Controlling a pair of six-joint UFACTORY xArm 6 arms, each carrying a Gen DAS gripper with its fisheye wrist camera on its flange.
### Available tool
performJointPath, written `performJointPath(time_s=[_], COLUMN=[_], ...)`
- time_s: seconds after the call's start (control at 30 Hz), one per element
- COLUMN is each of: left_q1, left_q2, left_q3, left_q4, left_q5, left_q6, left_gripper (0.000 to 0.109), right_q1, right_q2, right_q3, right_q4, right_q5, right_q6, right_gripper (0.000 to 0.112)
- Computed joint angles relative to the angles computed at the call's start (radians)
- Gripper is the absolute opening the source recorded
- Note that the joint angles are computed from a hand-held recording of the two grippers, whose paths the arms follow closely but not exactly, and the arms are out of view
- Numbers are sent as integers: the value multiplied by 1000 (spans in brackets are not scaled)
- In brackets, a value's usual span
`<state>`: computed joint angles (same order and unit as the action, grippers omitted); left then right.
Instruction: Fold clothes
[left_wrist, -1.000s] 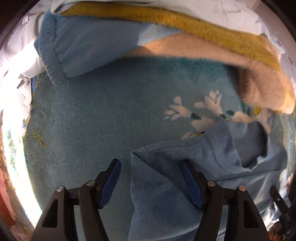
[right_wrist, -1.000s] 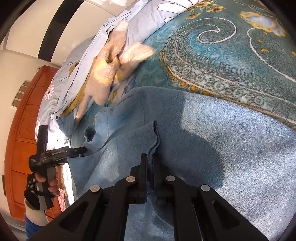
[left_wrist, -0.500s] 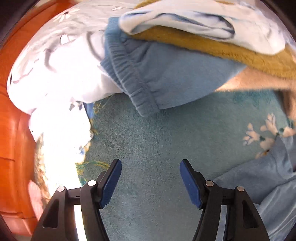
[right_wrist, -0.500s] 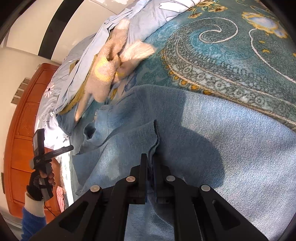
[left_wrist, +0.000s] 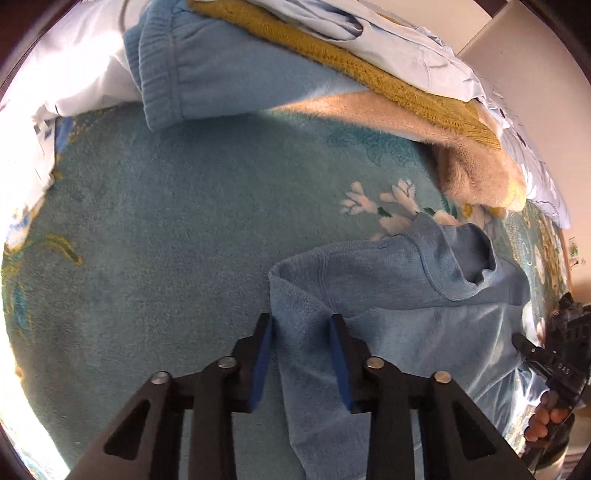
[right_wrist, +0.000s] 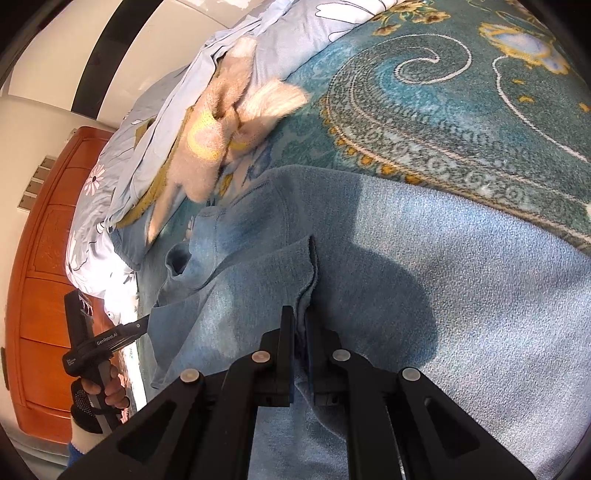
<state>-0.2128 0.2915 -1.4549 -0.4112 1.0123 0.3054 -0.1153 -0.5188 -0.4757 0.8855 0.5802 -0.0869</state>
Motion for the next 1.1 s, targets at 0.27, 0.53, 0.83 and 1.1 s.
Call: performJointPath(time_s=[0.27, 0.53, 0.83, 1.1], left_q1=[49, 62, 56, 71], left_q2=[-93, -80, -89, -298], left_q3=[128, 169, 181, 337], left_q4=[-181, -227, -202, -288], left_q5=[-155, -191, -186, -221], left_q6=[95, 78, 9, 59], left_gripper=[6, 6, 10, 64], right_q1=[22, 50, 21, 26], right_q2=[-31, -25, 12, -260], right_q3=[4, -1, 3, 113], right_q4=[-20, -95, -53, -104], right_q5=[-43, -106, -62, -78], right_q6=[-37, -51, -55, 55], right_gripper=[4, 4, 6, 31])
